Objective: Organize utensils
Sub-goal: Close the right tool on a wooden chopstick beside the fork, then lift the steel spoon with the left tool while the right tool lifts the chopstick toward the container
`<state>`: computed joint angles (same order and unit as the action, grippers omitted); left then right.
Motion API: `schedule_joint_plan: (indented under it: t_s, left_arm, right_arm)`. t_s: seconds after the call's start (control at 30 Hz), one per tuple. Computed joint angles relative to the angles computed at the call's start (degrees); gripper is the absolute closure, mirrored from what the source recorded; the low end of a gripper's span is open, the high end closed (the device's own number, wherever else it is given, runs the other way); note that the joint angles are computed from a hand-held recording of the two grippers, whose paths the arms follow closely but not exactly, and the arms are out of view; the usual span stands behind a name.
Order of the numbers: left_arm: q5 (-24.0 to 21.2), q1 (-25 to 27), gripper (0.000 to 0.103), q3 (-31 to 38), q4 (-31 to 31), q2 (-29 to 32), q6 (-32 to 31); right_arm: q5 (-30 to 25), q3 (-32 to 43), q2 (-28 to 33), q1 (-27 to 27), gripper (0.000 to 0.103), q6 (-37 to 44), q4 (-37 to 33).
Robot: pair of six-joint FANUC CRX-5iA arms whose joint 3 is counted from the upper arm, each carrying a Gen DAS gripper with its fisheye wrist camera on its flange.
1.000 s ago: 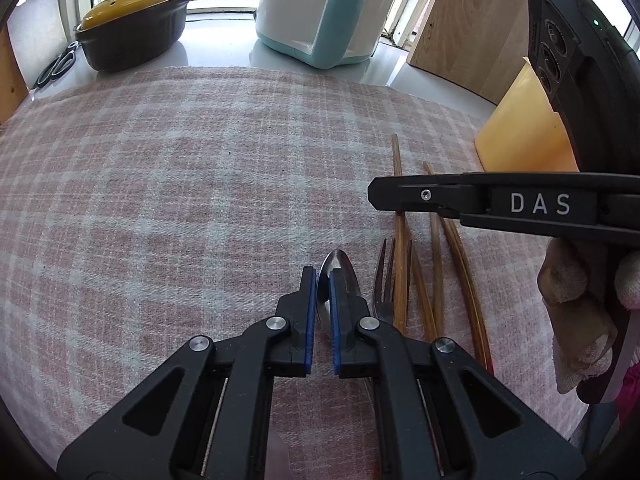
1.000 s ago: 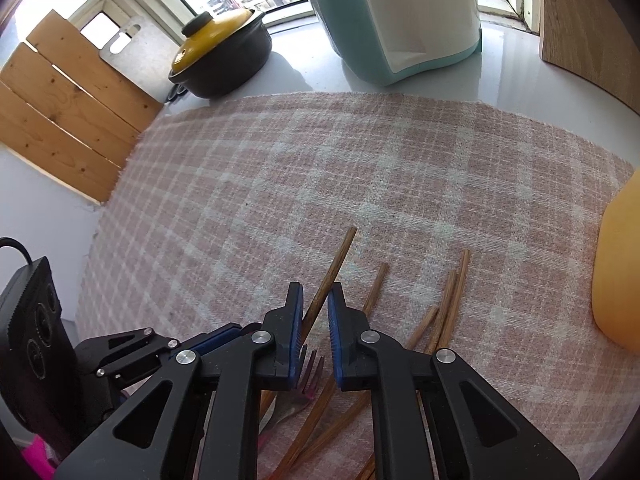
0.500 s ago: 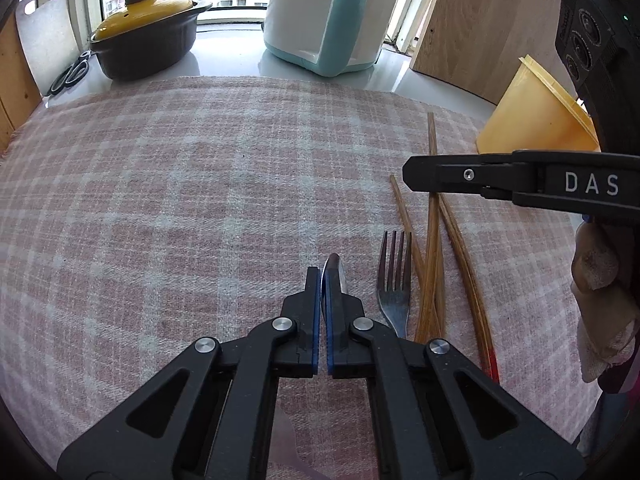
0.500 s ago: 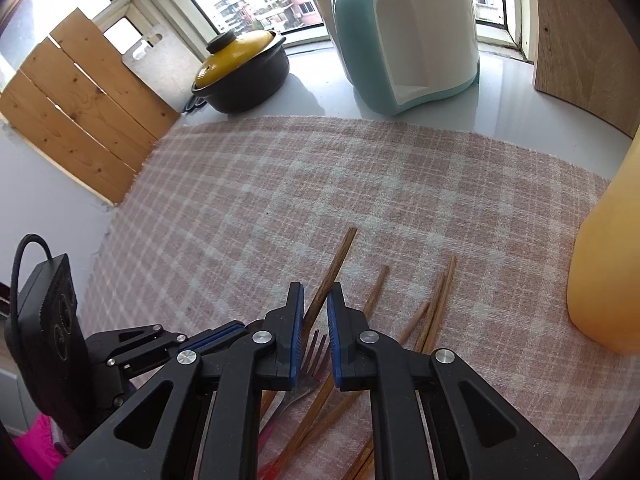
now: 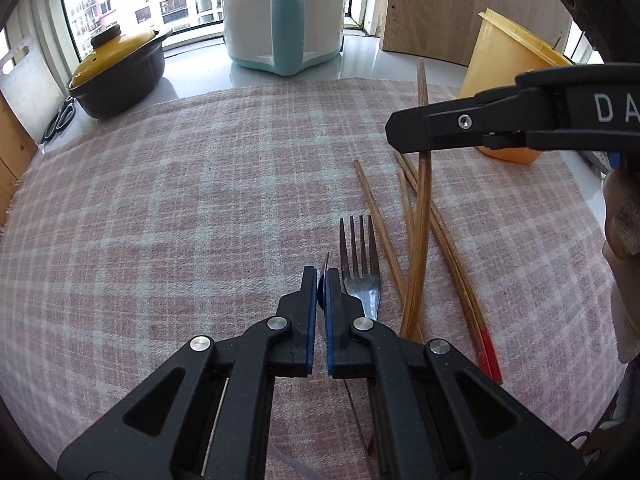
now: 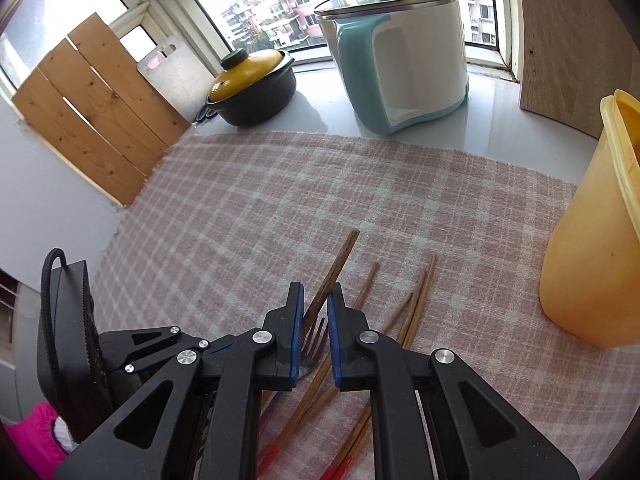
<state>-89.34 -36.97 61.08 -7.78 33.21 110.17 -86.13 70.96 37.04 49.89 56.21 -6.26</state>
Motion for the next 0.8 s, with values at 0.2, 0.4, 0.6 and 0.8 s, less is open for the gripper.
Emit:
schedule_joint_plan:
  t_s: [0.2, 0.4, 0.6, 0.8]
  left_arm:
    - [-3.4, 0.4, 0.103, 2.61, 0.98, 2.34, 0.48]
    - [-0.91, 1.37, 0.102, -1.1, 2.37, 0.52, 3.05]
    - [1.35, 1.96, 0.102, -2.46, 3.67, -1.72, 3.67]
    - [2.22, 1.74, 0.102, -0.69, 2.32, -3.28, 4.08]
  right_arm:
    - [1.12, -2.13, -1.38, -0.06, 0.093, 0.25, -0.08]
    - [2.45, -4.43, -2.8, 0.05, 0.093, 0.09, -0.03]
    - [3.99, -6.5, -4.69, 0.19, 0.093, 0.62, 0.66]
    - [6.2, -8.87, -7.35, 0.71, 0.094, 1.82, 2.43]
